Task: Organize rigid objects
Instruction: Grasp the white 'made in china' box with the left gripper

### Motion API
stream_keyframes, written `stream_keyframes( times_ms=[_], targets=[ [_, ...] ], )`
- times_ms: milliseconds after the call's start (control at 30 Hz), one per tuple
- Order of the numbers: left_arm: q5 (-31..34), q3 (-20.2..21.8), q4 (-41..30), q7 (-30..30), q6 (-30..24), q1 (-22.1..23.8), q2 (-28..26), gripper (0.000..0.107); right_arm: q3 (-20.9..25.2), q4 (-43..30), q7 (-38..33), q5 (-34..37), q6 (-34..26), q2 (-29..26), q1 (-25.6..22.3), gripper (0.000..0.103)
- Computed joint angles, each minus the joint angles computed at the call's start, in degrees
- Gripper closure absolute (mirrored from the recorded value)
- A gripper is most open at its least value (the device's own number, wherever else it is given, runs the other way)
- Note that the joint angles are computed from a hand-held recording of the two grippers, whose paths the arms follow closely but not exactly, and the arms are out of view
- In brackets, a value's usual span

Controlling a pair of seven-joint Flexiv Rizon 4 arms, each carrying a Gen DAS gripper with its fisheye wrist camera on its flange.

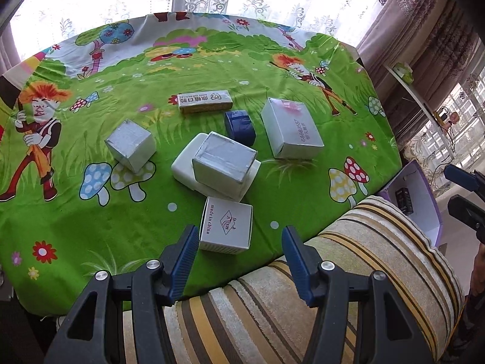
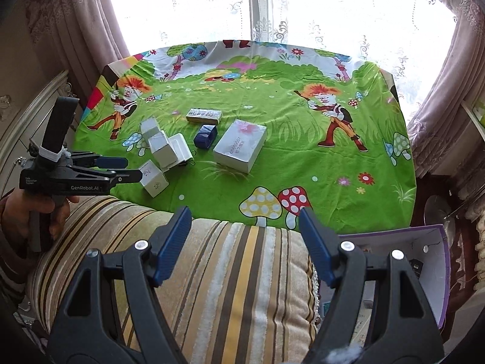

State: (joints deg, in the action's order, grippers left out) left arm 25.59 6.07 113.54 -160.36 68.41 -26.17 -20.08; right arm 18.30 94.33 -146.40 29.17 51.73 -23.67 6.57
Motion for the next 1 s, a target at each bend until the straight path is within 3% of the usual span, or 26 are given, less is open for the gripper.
stream_keyframes(
  times_ms=[100, 300, 500, 700, 800, 1000],
  targets=[
    [-3.0, -1.6, 0.2, 3.6, 0.1, 1.8, -1.2, 0.049, 0.2, 0.3, 0.1, -2.0, 1.3, -0.5, 2.1, 0.027],
    [-3.9, -0.9, -1.0, 5.8, -3.3, 1.6, -2.3, 0.049, 1.1, 0.8, 0.6, -5.3, 2.3, -1.6, 5.0, 0.027],
    [-4.3, 0.0, 0.5, 5.2, -0.1, 1.5, -2.2, 0.049, 1.9, 1.1, 1.7, -7.7, 3.2, -2.3, 6.6, 0.027],
    [-6.8, -0.9, 0.4, 8.5, 0.6, 2.3, -3.4, 0.049, 2.1, 1.0, 3.3, -9.6, 3.9, -3.1, 7.8, 0.027],
    [-8.4, -1.0, 1.3, 9.8, 2.9, 2.8, -4.1, 0.062, 2.1, 0.9, 4.1, -10.8, 4.2, -3.6, 8.5, 0.027],
    [-9.4, 2.0, 3.9, 6.3, 7.0, 0.3, -3.4, 0.062, 3.0, 2.1, 4.5, -13.1, 6.9, -4.4, 10.1, 0.027]
  ],
)
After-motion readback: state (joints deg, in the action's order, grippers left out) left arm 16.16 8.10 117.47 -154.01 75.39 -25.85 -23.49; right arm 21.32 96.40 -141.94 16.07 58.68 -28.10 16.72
